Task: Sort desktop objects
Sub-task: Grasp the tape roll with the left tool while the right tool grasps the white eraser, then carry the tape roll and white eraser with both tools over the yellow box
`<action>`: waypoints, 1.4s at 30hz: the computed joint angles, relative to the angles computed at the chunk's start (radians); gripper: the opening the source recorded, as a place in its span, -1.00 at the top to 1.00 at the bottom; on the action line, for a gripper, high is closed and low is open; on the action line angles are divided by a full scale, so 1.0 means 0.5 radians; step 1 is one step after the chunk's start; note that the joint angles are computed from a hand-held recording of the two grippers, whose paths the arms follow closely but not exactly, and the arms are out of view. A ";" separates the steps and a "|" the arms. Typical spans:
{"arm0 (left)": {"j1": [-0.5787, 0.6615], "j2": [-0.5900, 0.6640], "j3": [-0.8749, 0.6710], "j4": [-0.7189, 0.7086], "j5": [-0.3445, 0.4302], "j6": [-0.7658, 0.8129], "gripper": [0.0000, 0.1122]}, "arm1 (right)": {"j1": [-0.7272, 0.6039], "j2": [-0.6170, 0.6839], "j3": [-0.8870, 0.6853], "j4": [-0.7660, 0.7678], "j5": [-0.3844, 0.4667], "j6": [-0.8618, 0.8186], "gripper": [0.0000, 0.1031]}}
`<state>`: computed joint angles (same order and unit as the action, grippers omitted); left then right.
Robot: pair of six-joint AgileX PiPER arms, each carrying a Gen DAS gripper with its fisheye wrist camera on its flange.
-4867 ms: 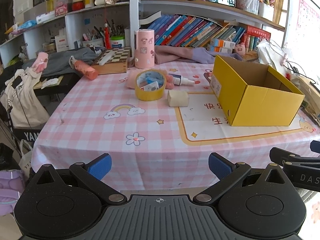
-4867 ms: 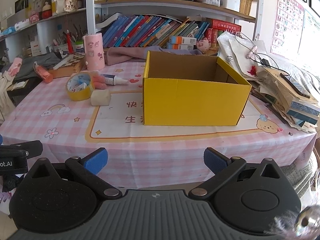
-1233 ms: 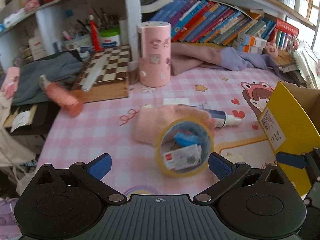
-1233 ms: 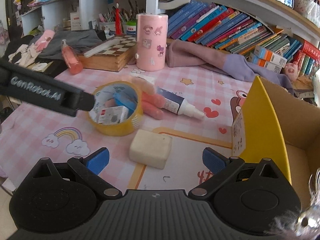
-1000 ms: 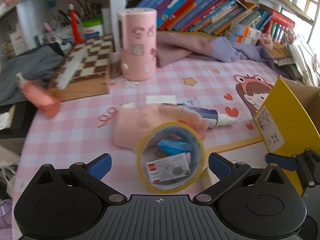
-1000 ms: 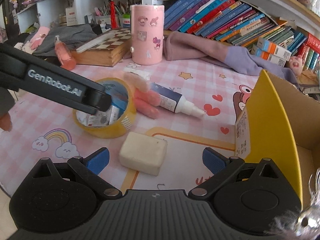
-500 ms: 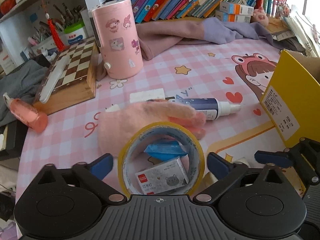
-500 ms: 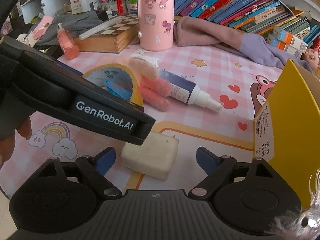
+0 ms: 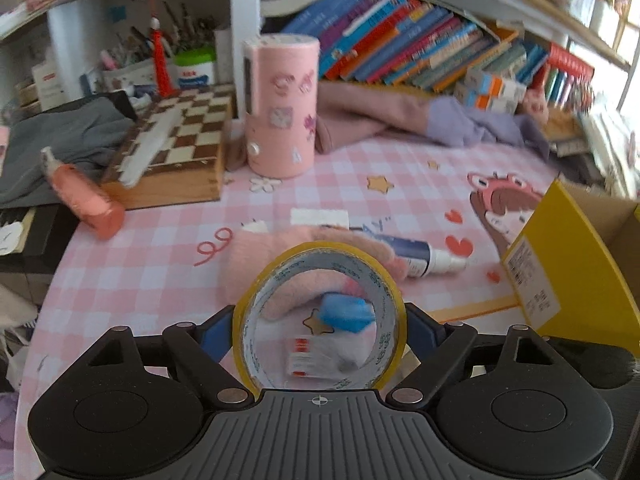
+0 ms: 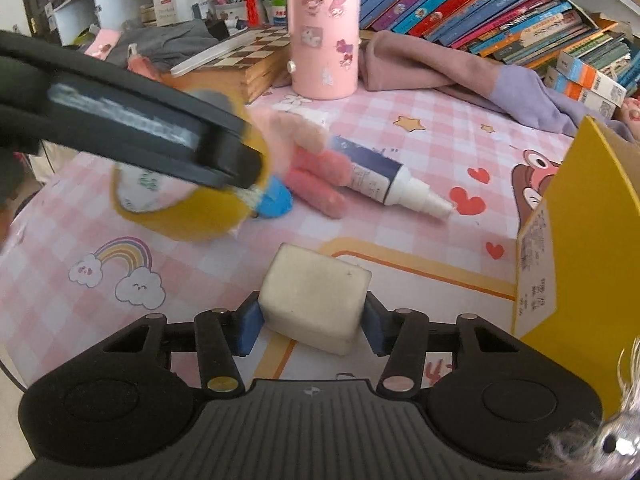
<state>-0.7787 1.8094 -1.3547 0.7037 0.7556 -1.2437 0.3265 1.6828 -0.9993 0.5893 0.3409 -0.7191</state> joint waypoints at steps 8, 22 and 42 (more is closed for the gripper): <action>-0.131 -0.228 0.144 0.158 0.067 -0.266 -0.56 | -0.023 -0.212 0.106 0.031 -0.060 -0.038 0.07; -0.457 -0.615 0.453 0.249 0.138 -0.645 -0.56 | -0.118 -0.737 0.309 -0.037 0.121 0.166 0.07; -1.173 -0.972 0.773 0.356 0.551 -1.061 -0.56 | 0.492 -1.616 0.774 -1.526 0.401 2.160 0.07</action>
